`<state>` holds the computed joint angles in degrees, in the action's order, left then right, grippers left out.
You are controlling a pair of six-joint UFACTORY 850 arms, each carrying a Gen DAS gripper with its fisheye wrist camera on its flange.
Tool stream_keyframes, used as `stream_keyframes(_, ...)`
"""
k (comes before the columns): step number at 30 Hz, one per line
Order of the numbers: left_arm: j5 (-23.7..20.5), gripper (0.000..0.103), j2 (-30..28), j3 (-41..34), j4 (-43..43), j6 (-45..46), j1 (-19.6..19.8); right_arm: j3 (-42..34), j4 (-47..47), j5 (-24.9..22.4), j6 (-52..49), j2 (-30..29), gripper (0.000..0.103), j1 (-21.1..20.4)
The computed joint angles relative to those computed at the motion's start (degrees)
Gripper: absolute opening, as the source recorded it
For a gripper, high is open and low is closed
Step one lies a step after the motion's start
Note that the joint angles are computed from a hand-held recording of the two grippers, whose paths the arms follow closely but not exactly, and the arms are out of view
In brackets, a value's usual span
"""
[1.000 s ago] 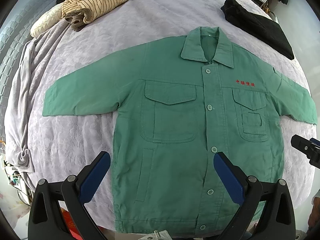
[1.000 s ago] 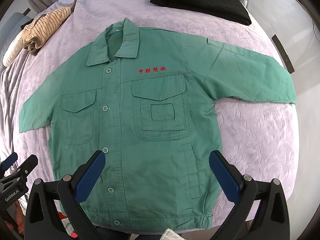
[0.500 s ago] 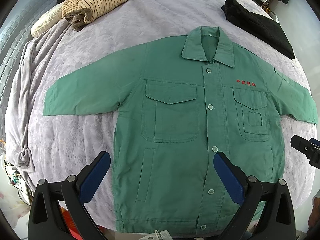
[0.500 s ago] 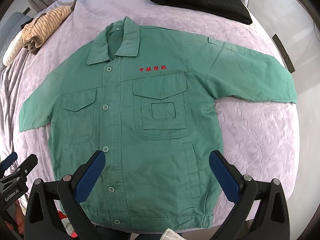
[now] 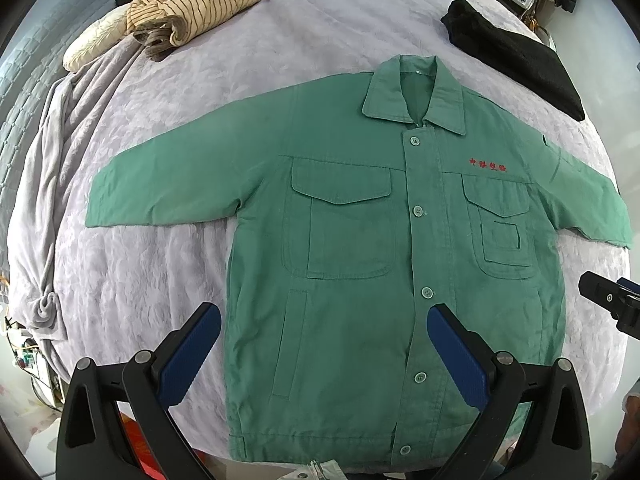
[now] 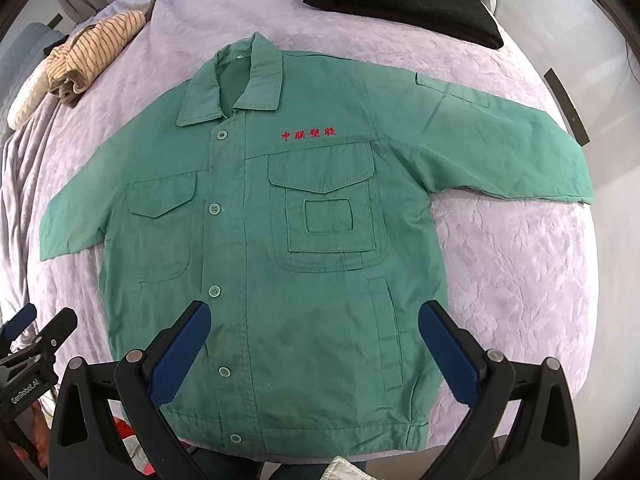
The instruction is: Fold large clothes
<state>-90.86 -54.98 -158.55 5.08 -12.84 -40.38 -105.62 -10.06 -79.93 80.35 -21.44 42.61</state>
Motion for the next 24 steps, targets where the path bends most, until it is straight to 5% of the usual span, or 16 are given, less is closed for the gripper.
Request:
stream_keyframes(6, 6.0, 0.103, 7.2, 12.9, -0.9, -0.6, 0.5, -0.8, 0.2, -0.8, 0.1, -0.5, 0.103, 0.3)
stream_keyframes(12, 9.5, 0.103, 9.2, 17.7, -4.9, 0.6, 2.1, 2.4, -0.2, 5.1, 0.8, 1.1, 0.103, 0.5)
stream_keyframes(24, 29.5, 0.103, 13.9, 37.8, -14.0, 0.3, 15.4, -4.1, 3.7, 16.6, -6.8, -8.8, 0.103, 2.0)
